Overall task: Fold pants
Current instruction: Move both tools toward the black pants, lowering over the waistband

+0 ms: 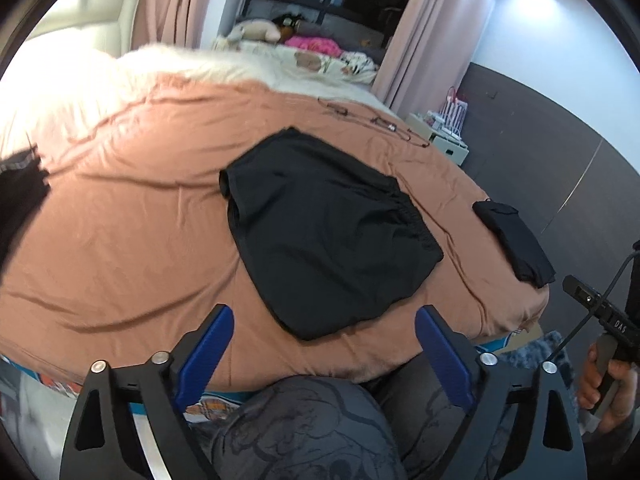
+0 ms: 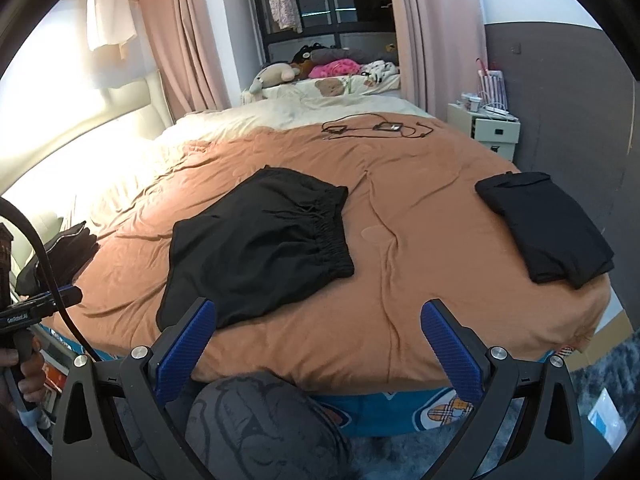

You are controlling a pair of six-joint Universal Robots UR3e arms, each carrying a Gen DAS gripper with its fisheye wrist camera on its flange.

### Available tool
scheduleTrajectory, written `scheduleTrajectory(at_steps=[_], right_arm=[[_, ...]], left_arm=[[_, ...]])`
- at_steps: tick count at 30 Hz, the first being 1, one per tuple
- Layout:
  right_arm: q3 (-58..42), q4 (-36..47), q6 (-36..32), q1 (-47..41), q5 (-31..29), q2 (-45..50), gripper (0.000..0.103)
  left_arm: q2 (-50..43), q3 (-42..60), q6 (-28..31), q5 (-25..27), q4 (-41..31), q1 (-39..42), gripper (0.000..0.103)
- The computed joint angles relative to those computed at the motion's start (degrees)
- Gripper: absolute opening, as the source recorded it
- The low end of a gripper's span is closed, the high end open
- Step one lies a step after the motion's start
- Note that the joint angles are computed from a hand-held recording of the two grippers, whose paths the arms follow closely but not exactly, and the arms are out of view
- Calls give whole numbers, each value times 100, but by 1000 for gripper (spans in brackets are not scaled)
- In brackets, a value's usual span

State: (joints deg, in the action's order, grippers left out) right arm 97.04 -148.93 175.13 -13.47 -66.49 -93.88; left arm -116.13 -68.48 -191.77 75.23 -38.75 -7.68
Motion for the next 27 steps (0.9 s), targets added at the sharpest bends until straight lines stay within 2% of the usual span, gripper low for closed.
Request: scheduleTrajectory(at_steps=[10,18,21,27], right_arm=[[-780,290,-371,-317,577,987,103],[-2093,964,-450,-348,784,2024,103],[-2620,1235,-501,-363,860,2401,103],[-3281,1614,-508,-353,899,2912,103]], left_arm=[[-945,865,-408,-819,-580,298,86],[-1721,1854,-624,-695,-1167,251,86],[-2011,2264,-599,-695,-1433,207,81],[-2419,2863,-636,-501,-1796,126,79]])
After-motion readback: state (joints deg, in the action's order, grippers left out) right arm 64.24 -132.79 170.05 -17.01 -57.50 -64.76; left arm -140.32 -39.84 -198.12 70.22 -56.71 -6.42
